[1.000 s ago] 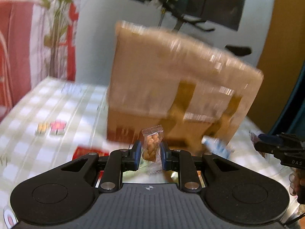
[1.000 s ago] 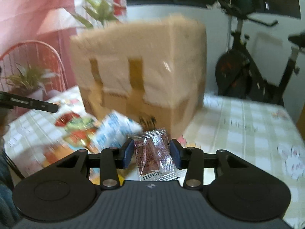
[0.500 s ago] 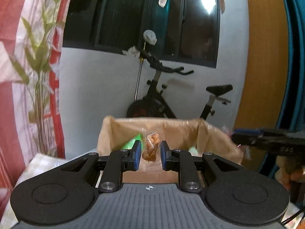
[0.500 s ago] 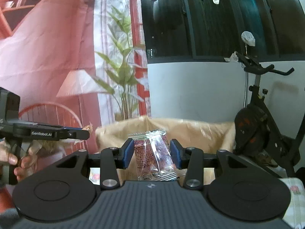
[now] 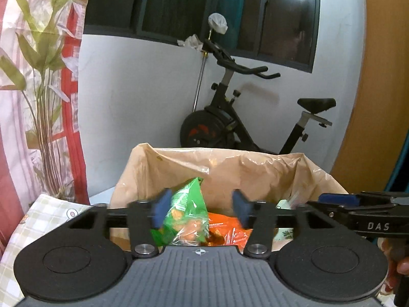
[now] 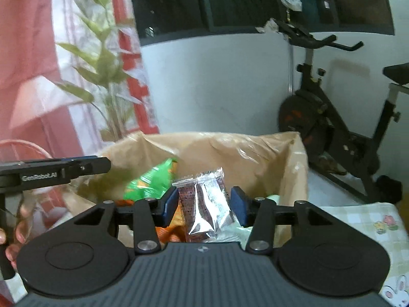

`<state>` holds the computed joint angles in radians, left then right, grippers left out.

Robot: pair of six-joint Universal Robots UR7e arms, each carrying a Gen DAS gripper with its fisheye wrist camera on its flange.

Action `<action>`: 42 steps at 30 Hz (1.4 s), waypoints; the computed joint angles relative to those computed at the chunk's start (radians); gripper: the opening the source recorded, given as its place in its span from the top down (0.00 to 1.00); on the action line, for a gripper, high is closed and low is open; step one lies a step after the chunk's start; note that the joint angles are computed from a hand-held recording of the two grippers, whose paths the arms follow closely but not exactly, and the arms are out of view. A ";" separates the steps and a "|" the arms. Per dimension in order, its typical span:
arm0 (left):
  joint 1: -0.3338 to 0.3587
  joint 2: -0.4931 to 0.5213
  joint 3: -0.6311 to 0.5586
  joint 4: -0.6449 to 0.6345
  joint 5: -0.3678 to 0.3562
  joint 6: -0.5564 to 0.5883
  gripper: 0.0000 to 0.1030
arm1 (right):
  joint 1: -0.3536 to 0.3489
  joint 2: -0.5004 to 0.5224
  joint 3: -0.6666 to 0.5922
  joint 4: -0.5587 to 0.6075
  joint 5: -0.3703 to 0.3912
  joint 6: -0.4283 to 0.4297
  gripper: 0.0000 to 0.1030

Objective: Organize snacks
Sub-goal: 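Carry both packets over the cardboard box and open both tools to drop them, then grasp the red candy packet with the left tool while the right tool grasps the blue-white packet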

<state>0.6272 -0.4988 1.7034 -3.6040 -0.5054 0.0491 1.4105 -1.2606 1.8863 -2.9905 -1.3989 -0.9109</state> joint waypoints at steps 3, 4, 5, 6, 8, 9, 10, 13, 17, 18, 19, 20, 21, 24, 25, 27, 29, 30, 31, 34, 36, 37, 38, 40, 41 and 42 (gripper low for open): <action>-0.013 -0.036 0.059 0.008 0.017 -0.025 0.40 | -0.010 -0.007 0.005 -0.007 0.010 0.013 0.43; -0.017 -0.053 0.080 0.022 0.022 -0.044 0.40 | -0.014 -0.013 0.011 -0.012 0.017 0.015 0.43; -0.022 -0.067 0.099 0.027 0.026 -0.057 0.40 | -0.018 -0.019 0.015 -0.011 0.025 0.015 0.43; -0.028 -0.083 0.120 0.028 0.031 -0.069 0.40 | -0.022 -0.027 0.022 -0.010 0.038 0.015 0.43; -0.041 -0.123 0.171 0.036 0.041 -0.104 0.40 | -0.031 -0.048 0.041 -0.009 0.065 0.013 0.43; -0.047 -0.138 0.191 0.037 0.046 -0.117 0.40 | -0.036 -0.060 0.053 -0.007 0.083 0.008 0.43; -0.055 -0.159 0.218 0.030 0.052 -0.125 0.40 | -0.039 -0.071 0.064 -0.007 0.096 0.003 0.43; -0.080 -0.211 0.294 0.019 0.083 -0.149 0.40 | -0.049 -0.105 0.106 -0.015 0.145 -0.020 0.43; -0.115 -0.269 0.385 0.065 0.127 -0.235 0.40 | -0.062 -0.146 0.168 -0.031 0.207 -0.054 0.43; -0.122 -0.282 0.408 0.086 0.138 -0.270 0.40 | -0.065 -0.155 0.187 -0.045 0.220 -0.063 0.43; -0.130 -0.296 0.435 0.113 0.149 -0.315 0.40 | -0.069 -0.163 0.208 -0.062 0.231 -0.075 0.43; -0.134 -0.304 0.452 0.131 0.155 -0.345 0.40 | -0.072 -0.168 0.224 -0.077 0.238 -0.086 0.43; -0.139 -0.312 0.472 0.154 0.162 -0.383 0.40 | -0.078 -0.175 0.246 -0.099 0.247 -0.099 0.43; -0.149 -0.330 0.525 0.232 0.171 -0.513 0.40 | -0.099 -0.192 0.298 -0.131 0.271 -0.138 0.43; -0.151 -0.335 0.541 0.256 0.169 -0.558 0.40 | -0.107 -0.197 0.311 -0.135 0.277 -0.149 0.43; -0.150 -0.339 0.562 0.286 0.160 -0.627 0.40 | -0.127 -0.205 0.338 -0.147 0.295 -0.175 0.43; -0.145 -0.338 0.578 0.306 0.151 -0.680 0.40 | -0.146 -0.214 0.362 -0.156 0.309 -0.197 0.43; -0.144 -0.337 0.584 0.316 0.149 -0.701 0.40 | -0.154 -0.217 0.374 -0.165 0.313 -0.209 0.43; -0.142 -0.334 0.587 0.323 0.148 -0.718 0.40 | -0.162 -0.219 0.383 -0.171 0.317 -0.221 0.43; -0.134 -0.318 0.591 0.324 0.140 -0.744 0.40 | -0.181 -0.223 0.402 -0.184 0.308 -0.238 0.43; -0.128 -0.306 0.589 0.308 0.131 -0.742 0.40 | -0.195 -0.222 0.415 -0.205 0.306 -0.235 0.43; -0.126 -0.299 0.587 0.301 0.128 -0.739 0.40 | -0.203 -0.220 0.422 -0.220 0.308 -0.233 0.43; -0.123 -0.293 0.585 0.296 0.125 -0.734 0.40 | -0.209 -0.219 0.423 -0.220 0.310 -0.237 0.43; -0.120 -0.284 0.581 0.304 0.120 -0.736 0.40 | -0.218 -0.215 0.425 -0.218 0.290 -0.241 0.43; -0.122 -0.280 0.581 0.320 0.122 -0.747 0.40 | -0.220 -0.210 0.424 -0.216 0.275 -0.243 0.43; -0.120 -0.277 0.579 0.334 0.123 -0.750 0.40 | -0.223 -0.205 0.423 -0.213 0.262 -0.243 0.43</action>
<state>0.5071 -0.7757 2.2819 -3.2698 -0.3821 -0.7007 1.1879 -1.4659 2.3091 -3.2032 -1.1368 -1.1540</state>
